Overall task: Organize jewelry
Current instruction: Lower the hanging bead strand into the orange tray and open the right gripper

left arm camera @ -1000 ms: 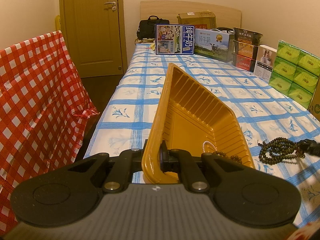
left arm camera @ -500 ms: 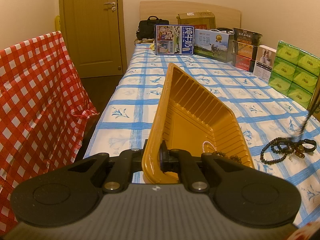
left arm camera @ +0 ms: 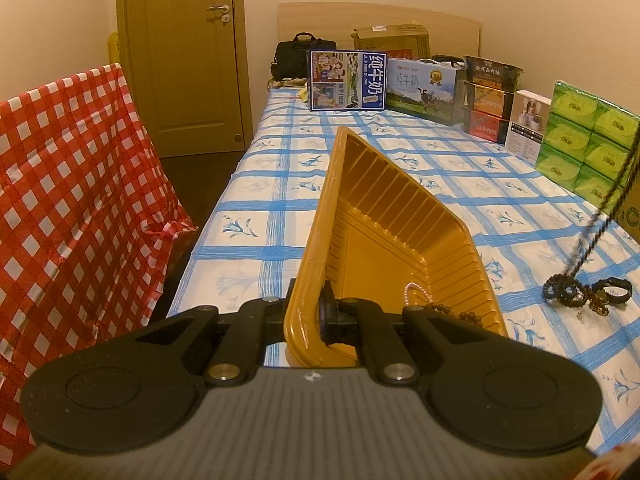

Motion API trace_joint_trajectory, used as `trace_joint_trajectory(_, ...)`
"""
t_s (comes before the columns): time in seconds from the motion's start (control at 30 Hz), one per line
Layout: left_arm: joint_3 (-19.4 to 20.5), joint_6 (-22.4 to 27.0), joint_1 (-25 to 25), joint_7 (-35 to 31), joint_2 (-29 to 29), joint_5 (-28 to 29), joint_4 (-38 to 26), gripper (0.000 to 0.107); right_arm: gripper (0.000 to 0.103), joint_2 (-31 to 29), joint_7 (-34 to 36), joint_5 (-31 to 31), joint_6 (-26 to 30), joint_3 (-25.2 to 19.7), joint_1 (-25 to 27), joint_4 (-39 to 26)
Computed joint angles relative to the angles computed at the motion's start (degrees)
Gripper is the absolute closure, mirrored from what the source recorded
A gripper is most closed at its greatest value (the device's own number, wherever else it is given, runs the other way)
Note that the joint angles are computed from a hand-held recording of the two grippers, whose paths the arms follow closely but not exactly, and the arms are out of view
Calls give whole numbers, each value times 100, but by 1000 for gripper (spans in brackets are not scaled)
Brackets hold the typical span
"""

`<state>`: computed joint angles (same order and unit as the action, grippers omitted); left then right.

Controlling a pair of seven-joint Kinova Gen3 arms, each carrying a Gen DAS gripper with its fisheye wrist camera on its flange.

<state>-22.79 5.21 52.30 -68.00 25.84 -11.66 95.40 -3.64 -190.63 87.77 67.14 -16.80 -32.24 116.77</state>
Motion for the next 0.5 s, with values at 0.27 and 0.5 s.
trace_joint_trajectory(0.27, -17, -3, 12, -28, 0, 21, 1, 101, 97, -225, 575, 189, -230, -41, 79, -334)
trace_joint_trajectory(0.5, -27, -6, 24, -25, 3, 33, 1, 101, 97, -325, 909, 482, -538, -59, 224, -680)
